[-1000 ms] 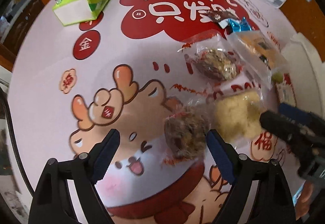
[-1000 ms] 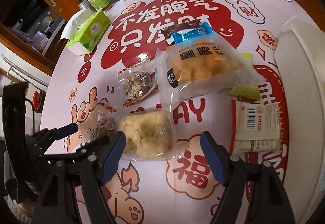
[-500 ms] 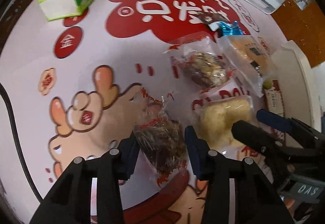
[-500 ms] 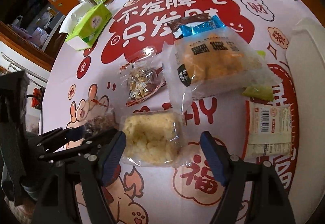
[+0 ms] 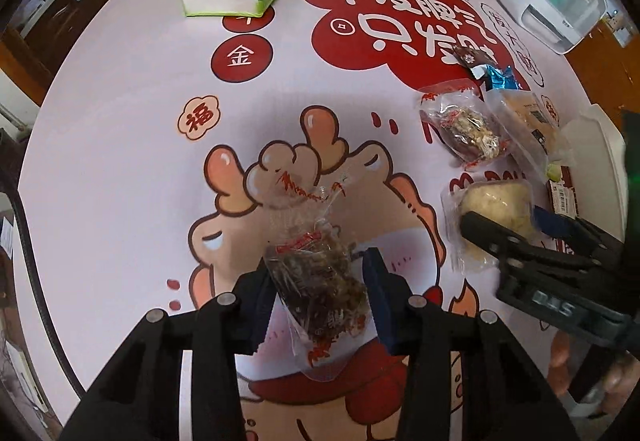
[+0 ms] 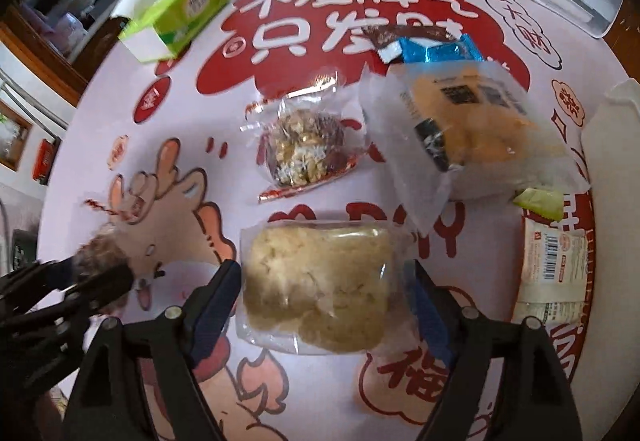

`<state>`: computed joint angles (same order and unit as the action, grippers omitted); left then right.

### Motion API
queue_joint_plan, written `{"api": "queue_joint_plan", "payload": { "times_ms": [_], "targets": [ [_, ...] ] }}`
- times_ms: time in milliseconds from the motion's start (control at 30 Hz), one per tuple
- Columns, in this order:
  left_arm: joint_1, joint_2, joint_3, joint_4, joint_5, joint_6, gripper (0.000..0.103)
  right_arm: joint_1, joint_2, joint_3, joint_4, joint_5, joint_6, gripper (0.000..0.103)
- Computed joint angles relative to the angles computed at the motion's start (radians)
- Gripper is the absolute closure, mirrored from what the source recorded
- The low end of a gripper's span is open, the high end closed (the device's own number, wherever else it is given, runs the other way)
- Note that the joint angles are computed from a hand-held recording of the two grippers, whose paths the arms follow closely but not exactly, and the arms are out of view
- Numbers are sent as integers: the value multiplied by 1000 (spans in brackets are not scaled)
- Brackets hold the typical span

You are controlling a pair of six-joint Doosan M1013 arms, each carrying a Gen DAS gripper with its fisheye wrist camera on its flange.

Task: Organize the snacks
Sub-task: 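Lift both bags and carry them over the white tray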

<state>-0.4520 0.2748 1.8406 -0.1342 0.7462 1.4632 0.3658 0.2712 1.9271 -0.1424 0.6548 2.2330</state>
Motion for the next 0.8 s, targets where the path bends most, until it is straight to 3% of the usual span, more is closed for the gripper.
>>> {"api": "queue_joint_plan", "payload": {
  "times_ms": [100, 167, 367, 567, 800],
  "targets": [
    [1, -10, 9, 2, 2, 1, 62, 13, 6, -5, -50, 8, 32, 21],
    [-1, -15, 9, 7, 9, -3, 62, 16, 3, -2, -55, 4, 41, 30],
    [-23, -46, 5, 32, 10, -15, 62, 29, -39, 32, -69, 0, 59, 33],
    [-71, -86, -10, 56, 0, -25, 62, 39, -158, 104, -98, -54, 91, 33],
    [-163, -128, -36, 92, -21, -57, 62, 36, -321, 178, -251, -58, 228, 33]
  ]
}}
